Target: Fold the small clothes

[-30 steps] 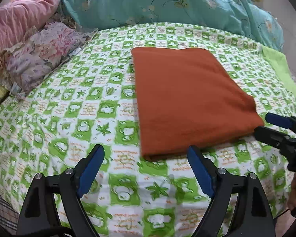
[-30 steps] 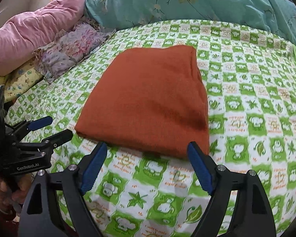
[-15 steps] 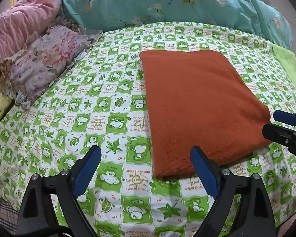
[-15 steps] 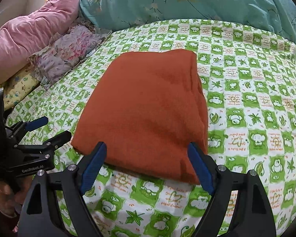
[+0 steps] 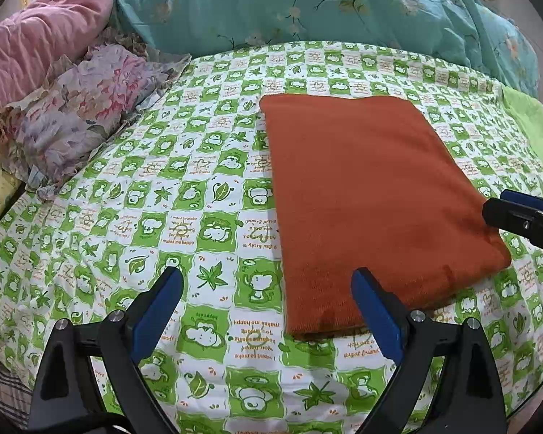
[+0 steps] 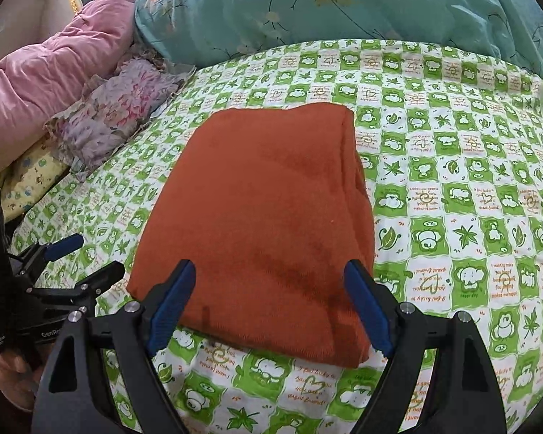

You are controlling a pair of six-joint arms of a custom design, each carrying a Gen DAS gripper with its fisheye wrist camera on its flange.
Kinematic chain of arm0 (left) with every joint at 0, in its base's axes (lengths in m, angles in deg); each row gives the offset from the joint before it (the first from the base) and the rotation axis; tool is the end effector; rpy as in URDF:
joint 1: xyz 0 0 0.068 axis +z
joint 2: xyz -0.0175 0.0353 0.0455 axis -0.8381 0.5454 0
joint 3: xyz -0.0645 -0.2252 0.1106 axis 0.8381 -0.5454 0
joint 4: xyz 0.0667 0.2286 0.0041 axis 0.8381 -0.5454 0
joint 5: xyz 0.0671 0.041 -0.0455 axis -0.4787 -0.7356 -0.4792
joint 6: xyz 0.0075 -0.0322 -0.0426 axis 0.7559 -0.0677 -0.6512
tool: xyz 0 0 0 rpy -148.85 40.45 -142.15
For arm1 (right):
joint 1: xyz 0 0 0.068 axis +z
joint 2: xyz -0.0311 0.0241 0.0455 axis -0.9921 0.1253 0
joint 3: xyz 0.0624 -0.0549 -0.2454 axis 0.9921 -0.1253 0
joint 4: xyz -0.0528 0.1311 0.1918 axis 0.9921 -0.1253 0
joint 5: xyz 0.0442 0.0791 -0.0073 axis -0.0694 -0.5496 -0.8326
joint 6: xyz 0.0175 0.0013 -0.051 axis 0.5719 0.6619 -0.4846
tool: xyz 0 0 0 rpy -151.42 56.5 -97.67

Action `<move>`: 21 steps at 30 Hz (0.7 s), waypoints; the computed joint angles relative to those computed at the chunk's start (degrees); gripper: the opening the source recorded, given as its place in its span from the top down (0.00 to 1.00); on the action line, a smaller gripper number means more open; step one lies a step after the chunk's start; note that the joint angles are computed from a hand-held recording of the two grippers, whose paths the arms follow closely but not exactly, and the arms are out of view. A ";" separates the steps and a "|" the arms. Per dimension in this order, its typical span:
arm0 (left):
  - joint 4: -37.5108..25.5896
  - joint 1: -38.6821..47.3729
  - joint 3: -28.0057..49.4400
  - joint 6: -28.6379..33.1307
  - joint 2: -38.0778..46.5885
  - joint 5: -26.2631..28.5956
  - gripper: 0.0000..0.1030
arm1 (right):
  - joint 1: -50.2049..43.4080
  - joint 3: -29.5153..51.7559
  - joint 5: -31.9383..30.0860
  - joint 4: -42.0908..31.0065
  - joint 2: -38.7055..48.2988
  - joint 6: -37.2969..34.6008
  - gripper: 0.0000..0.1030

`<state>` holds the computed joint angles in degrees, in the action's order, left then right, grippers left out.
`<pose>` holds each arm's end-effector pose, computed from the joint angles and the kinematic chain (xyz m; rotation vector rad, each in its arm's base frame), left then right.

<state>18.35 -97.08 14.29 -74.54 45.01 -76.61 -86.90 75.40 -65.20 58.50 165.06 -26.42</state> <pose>0.1407 -0.0921 0.1380 -0.4321 2.4648 0.2606 0.2389 0.0040 0.1474 -0.6539 2.4074 0.6407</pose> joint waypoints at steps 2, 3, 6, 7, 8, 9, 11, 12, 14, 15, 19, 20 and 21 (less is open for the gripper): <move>2.91 2.82 -0.98 3.09 -0.74 1.70 0.08 | 0.21 0.95 -0.03 0.48 1.33 0.72 0.18; 4.81 5.00 -1.62 5.38 -1.21 2.84 0.08 | 0.39 1.70 -0.01 0.81 2.26 1.42 0.18; 10.60 12.45 -2.36 12.06 -0.55 7.51 0.08 | 0.96 4.28 -0.41 2.19 5.34 3.50 0.18; 12.57 14.91 -2.46 14.15 0.02 9.26 0.08 | 1.28 5.29 -0.23 2.67 6.45 4.28 0.18; 14.59 17.24 -2.57 16.04 0.71 10.92 0.08 | 1.59 6.47 -0.34 3.13 7.78 5.06 0.18; 17.74 21.05 -2.34 19.00 2.46 13.71 0.08 | 1.93 8.17 -0.61 3.57 9.63 5.90 0.18; 21.65 26.18 -1.47 22.94 5.29 18.15 0.08 | 2.66 11.66 -0.36 4.20 13.26 7.51 0.19; 23.83 30.04 -0.28 25.15 7.49 21.82 0.08 | 3.02 13.83 -0.34 4.27 15.34 8.32 0.22; 27.48 35.92 1.85 28.28 11.10 28.54 0.08 | 3.57 18.14 -0.36 3.75 19.23 9.56 0.26; 28.74 38.32 3.35 29.30 13.23 31.41 0.08 | 3.88 20.84 -0.32 3.67 21.63 10.56 0.27; 30.70 44.81 11.50 32.16 23.31 39.20 0.08 | 4.62 31.59 -1.08 0.37 30.74 13.70 0.38; 30.84 45.77 13.32 32.52 25.48 40.35 0.08 | 4.91 35.74 -2.09 -2.03 34.08 14.18 0.46; 31.31 47.32 15.92 33.33 28.84 42.98 0.08 | 5.13 38.18 -2.41 -3.52 36.04 14.35 0.52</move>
<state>49.65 -49.76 30.21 -41.21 73.85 -33.63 -81.77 113.58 -67.62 54.98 201.10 -12.08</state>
